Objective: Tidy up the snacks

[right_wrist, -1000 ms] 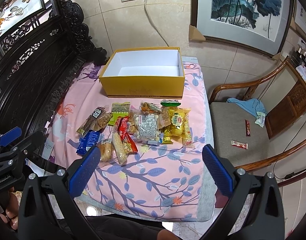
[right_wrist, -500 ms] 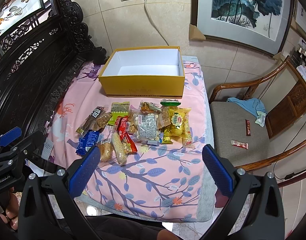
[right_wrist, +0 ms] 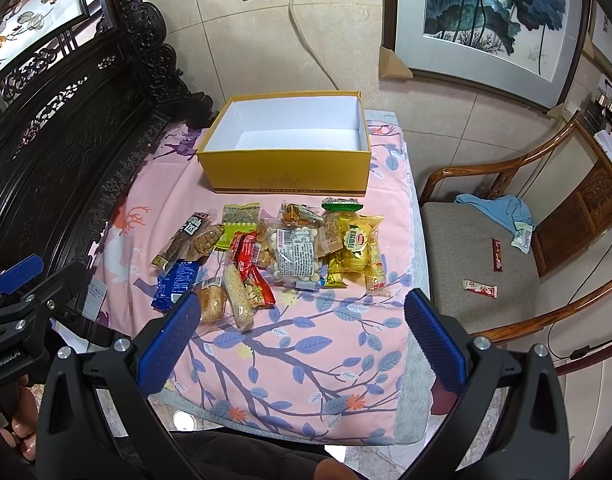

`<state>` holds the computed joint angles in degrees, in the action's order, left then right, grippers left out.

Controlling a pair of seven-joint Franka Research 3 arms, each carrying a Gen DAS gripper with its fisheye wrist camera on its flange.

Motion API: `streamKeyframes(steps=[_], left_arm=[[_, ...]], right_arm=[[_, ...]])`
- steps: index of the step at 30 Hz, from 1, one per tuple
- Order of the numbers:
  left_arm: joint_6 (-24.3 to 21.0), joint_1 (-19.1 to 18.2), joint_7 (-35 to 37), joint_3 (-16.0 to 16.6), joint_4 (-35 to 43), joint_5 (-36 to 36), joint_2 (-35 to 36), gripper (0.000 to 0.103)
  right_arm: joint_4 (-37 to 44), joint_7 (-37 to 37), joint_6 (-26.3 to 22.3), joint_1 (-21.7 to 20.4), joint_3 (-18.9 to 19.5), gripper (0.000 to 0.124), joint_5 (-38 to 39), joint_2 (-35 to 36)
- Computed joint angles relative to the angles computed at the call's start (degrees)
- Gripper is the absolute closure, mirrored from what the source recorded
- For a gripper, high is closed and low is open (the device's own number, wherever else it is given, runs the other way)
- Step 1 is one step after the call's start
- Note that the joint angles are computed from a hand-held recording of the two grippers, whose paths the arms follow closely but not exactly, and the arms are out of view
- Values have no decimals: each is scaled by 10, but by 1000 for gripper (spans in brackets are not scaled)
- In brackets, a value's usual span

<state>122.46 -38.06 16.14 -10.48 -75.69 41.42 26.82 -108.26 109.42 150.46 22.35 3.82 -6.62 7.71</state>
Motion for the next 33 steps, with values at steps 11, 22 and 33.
streamKeyframes(steps=[11,22,33], left_arm=[[15,6,5,2,3,-7,11,2],[63,24,-10,18,-41,19,14,2],[125,56,-38,24,-113,26,13,2]], right_arm=[[6,5,-1,2,-3,22,-4,10],[4,-6,79,1,-19,22,-47,46],[162,-224,40,-40,25,24,160,233]])
